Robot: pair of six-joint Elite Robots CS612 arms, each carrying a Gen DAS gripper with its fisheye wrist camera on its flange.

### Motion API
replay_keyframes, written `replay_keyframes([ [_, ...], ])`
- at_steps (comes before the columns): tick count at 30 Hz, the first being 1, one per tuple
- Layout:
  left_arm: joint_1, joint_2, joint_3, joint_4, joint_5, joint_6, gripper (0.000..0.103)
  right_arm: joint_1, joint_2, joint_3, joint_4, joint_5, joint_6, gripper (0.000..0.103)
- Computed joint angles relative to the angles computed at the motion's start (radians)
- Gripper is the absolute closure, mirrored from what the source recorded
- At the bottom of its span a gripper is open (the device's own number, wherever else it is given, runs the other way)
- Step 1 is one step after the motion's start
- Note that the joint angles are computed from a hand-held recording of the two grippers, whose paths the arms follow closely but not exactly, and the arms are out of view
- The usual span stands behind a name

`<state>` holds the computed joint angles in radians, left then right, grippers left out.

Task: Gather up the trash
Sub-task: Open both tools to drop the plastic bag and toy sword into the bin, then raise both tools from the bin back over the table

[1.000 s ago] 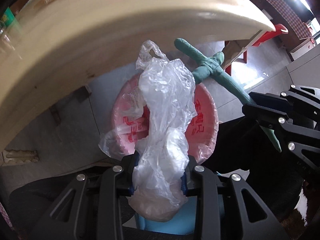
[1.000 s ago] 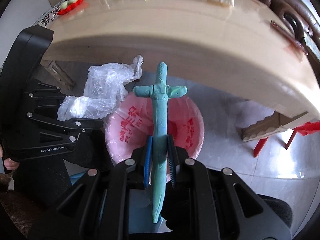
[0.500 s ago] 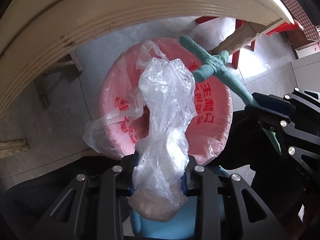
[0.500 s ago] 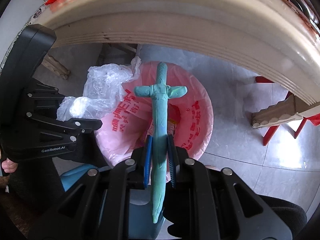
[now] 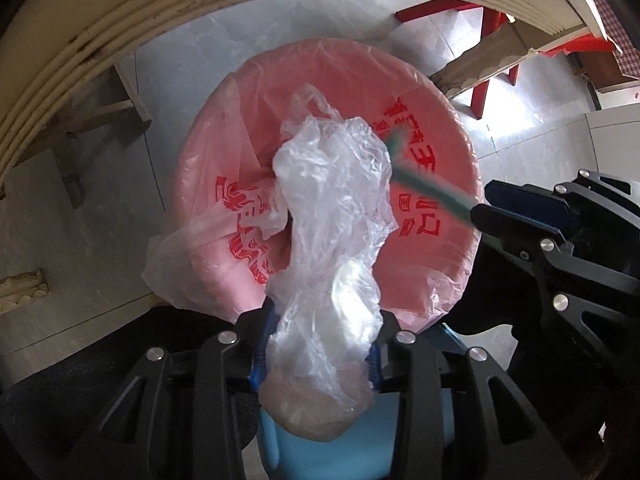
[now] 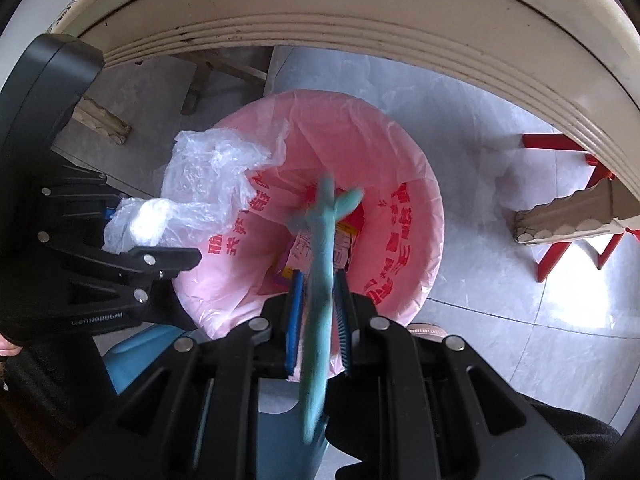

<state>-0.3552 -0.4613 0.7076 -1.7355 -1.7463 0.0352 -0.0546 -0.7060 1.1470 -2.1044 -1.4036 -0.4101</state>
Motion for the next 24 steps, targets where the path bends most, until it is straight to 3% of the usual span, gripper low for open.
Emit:
replay_keyframes([
  [4, -0.003, 0.004, -0.005, 0.005, 0.011, 0.006, 0.056, 0.002, 0.003, -0.002, -0.009, -0.005, 0.0, 0.063],
  [6, -0.001, 0.007, -0.009, 0.007, 0.001, 0.001, 0.043, 0.002, 0.003, 0.0, -0.014, 0.0, -0.004, 0.062],
  [8, 0.001, 0.009, -0.013, 0.009, -0.003, -0.006, 0.037, 0.001, 0.002, 0.001, -0.016, 0.001, -0.001, 0.061],
  [15, 0.005, 0.001, -0.003, -0.005, 0.004, -0.03, 0.035, 0.0, 0.002, -0.002, -0.016, 0.004, 0.005, 0.059],
  [17, 0.003, -0.01, 0.015, -0.031, 0.028, -0.042, 0.033, 0.0, -0.001, 0.001, -0.027, 0.006, 0.005, 0.05],
  [24, -0.006, -0.066, 0.095, -0.136, 0.109, -0.058, 0.027, -0.001, -0.022, 0.016, -0.062, 0.021, 0.01, 0.049],
])
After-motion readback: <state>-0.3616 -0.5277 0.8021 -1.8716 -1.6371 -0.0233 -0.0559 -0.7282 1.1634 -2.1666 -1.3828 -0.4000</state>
